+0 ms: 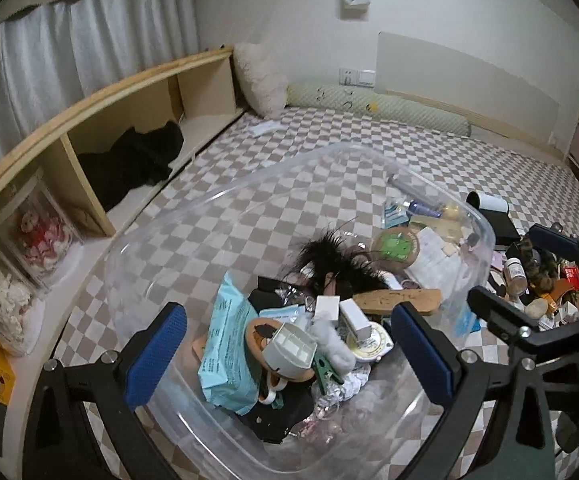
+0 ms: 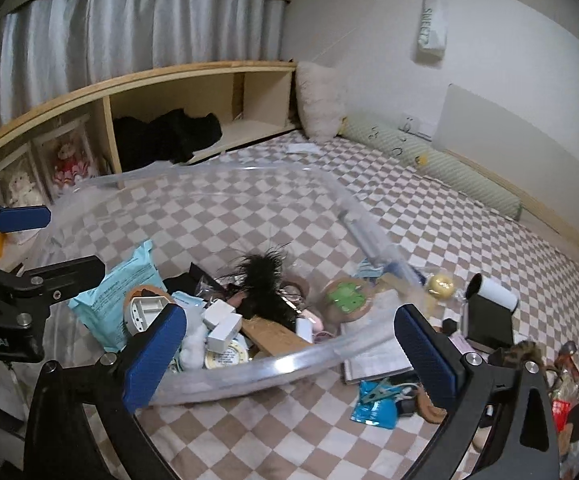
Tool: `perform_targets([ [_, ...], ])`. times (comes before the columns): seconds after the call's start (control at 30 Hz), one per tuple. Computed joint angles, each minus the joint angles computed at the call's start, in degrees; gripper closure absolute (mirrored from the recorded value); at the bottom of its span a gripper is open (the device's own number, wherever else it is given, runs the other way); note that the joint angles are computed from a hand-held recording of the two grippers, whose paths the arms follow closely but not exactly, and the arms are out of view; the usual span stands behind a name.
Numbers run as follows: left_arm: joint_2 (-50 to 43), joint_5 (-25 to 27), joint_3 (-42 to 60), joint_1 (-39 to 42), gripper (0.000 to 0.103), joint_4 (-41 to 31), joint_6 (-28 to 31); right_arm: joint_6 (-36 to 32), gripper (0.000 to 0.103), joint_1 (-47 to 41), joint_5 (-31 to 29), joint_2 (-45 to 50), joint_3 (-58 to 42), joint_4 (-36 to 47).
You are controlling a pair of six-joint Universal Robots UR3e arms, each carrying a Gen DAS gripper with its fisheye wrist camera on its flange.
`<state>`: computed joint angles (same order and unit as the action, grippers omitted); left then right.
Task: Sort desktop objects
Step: 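Withdraw both tools from the bin back over the bed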
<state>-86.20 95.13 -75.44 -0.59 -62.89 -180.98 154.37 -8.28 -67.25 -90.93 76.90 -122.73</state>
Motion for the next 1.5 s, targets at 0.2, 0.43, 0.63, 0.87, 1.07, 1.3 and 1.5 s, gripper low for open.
perform_targets([
  [0.2,-0.86,1.72,1.59,-5.19,0.000,2.54,0.81,-1.57,0.000,-6.21,3.08,-5.39,1.72,3.16],
  [0.43,-5.13,4.41,7.05,-13.08,0.000,4.58,-0.44,-3.56,0.000,-18.71,9.52,-13.24,5.14,6.83],
  [0.63,-11.30,7.42,13.11,-19.60,0.000,5.76,-2.53,-10.15,0.000,-34.64,17.92,-19.22,5.53,16.74],
  [0.87,-20.25,7.13,21.81,-25.28,0.000,4.95,-3.91,-19.14,0.000,-51.50,26.63,-24.67,7.89,25.91],
  [1.07,-25.57,6.54,24.40,-28.86,0.000,8.07,-5.03,-28.47,0.000,-63.29,33.62,-26.50,8.87,36.97],
  [1.3,-35.90,10.19,36.50,-33.63,0.000,5.70,-3.06,-27.89,0.000,-62.92,27.41,-23.63,13.49,27.25],
  [1.5,-43.70,5.65,47.16,-33.35,0.000,1.52,-5.01,-24.47,0.000,-62.15,21.25,-19.76,15.08,20.52],
])
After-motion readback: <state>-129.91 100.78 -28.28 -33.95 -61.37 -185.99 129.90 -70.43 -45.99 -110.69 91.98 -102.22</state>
